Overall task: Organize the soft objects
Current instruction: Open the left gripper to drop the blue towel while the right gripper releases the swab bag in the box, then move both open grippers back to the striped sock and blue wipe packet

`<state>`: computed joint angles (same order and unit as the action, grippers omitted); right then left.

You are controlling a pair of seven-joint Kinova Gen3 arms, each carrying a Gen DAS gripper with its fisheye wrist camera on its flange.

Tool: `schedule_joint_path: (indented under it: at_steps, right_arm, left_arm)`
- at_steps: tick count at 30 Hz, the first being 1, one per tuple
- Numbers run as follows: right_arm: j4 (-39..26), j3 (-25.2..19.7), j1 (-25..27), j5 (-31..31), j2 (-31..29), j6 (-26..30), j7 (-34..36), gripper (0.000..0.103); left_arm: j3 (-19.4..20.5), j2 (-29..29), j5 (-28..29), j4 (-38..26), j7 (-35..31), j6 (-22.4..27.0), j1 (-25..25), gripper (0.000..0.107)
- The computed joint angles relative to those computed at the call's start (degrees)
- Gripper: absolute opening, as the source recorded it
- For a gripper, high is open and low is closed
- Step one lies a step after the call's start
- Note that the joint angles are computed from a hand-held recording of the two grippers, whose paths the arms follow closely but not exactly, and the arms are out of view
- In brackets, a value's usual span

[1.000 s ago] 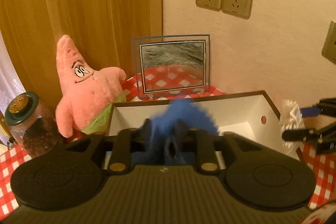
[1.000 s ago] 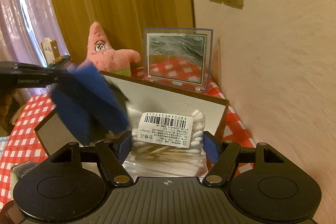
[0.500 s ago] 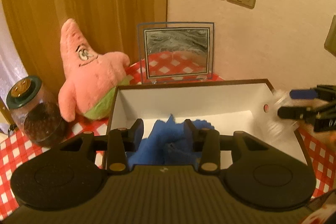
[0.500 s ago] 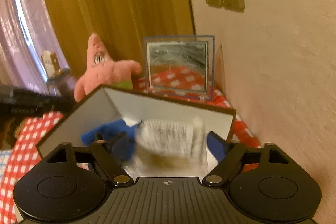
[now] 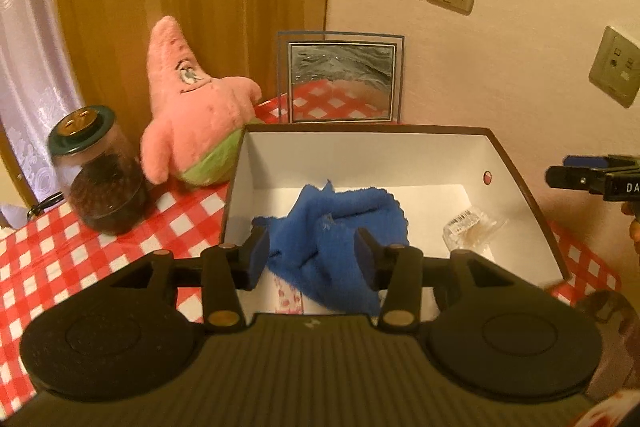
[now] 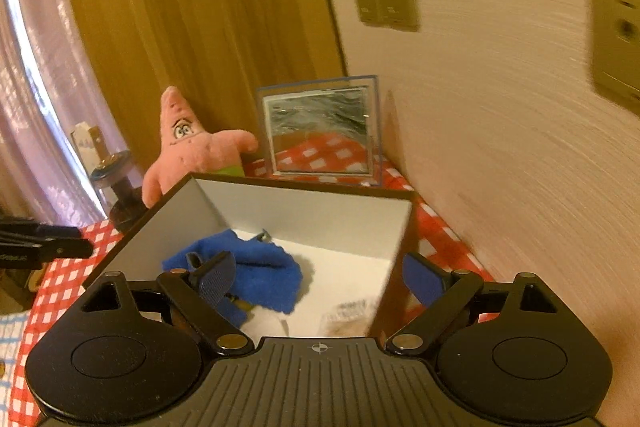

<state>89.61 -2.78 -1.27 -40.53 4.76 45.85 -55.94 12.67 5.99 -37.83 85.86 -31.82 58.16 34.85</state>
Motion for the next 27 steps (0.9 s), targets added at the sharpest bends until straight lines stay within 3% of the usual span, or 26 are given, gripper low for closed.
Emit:
schedule_joint_path:
  at_steps: [8, 16, 27]
  right_arm:
    - [6.6, 3.87, 1.36, -1.53, -7.45, 1.39, -0.95, 0.09]
    - [12.27, 7.35, -1.1, 3.13, -16.25, 2.16, -5.86, 0.09]
    - [17.77, 8.96, -6.61, 9.36, -26.38, 5.0, -14.54, 0.09]
  left_arm:
    - [4.15, -6.41, -2.06, 4.77, 6.24, 4.5, 0.69, 0.045]
    - [10.62, -12.42, -2.14, 8.92, 12.53, 11.57, -1.07, 0.048]
    - [18.15, -20.78, 2.78, 13.59, 14.32, 15.54, -6.47, 0.049]
